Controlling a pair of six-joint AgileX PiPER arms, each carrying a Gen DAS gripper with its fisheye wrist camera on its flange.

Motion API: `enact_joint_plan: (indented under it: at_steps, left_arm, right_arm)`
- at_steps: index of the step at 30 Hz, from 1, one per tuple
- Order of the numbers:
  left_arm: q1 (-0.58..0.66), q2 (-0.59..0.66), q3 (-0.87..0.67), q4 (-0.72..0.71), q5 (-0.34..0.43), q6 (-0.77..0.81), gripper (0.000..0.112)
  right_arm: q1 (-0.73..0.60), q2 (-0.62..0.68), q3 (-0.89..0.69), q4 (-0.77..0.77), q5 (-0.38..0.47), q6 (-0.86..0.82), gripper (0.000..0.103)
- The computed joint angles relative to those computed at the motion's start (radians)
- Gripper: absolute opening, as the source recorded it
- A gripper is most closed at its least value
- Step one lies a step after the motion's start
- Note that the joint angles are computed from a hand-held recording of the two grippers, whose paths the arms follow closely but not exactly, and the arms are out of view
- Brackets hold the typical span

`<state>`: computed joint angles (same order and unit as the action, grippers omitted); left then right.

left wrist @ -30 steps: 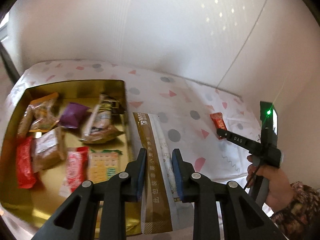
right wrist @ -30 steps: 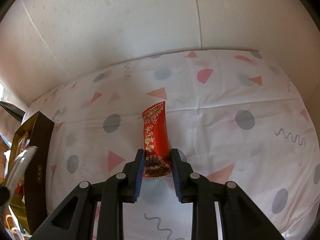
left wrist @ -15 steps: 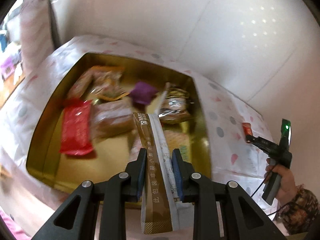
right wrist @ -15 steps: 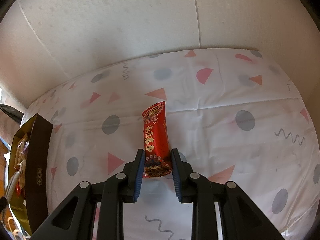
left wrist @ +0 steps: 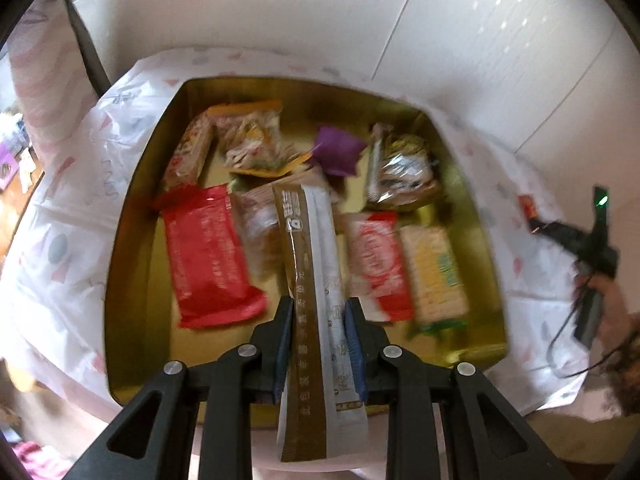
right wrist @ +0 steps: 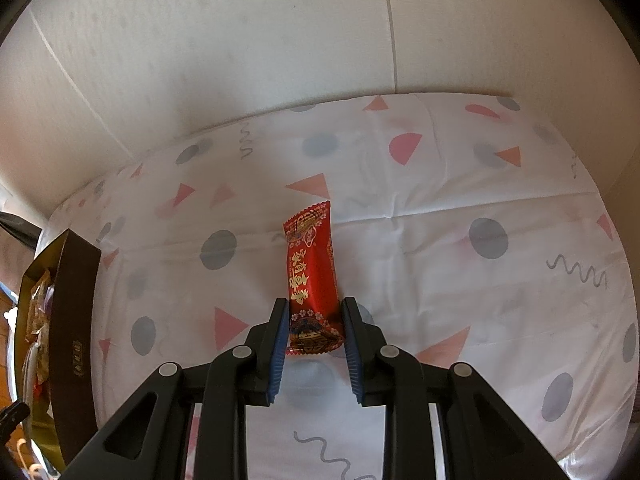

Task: Organize snacks
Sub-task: 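Lift the stick packet over the gold tray with the left tool, then lower the stick packet into the tray and open the left tool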

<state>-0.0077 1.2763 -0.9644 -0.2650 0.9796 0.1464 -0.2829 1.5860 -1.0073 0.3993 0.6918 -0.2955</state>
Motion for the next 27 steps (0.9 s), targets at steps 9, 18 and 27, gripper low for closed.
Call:
enact_joint_plan:
  at_steps: [9, 18, 27]
  left_arm:
    - [0.044, 0.120, -0.093, 0.108, -0.003, 0.037, 0.026]
    - [-0.059, 0.173, -0.115, 0.062, 0.035, 0.116, 0.026]
    - [0.060, 0.115, -0.074, 0.118, 0.048, 0.044, 0.029]
  right_arm:
    - [-0.006, -0.030, 0.033, 0.008, -0.002, 0.019, 0.026]
    - [-0.028, -0.083, 0.061, 0.076, 0.023, 0.003, 0.026]
    - [-0.021, -0.182, 0.023, 0.213, 0.117, -0.081, 0.026]
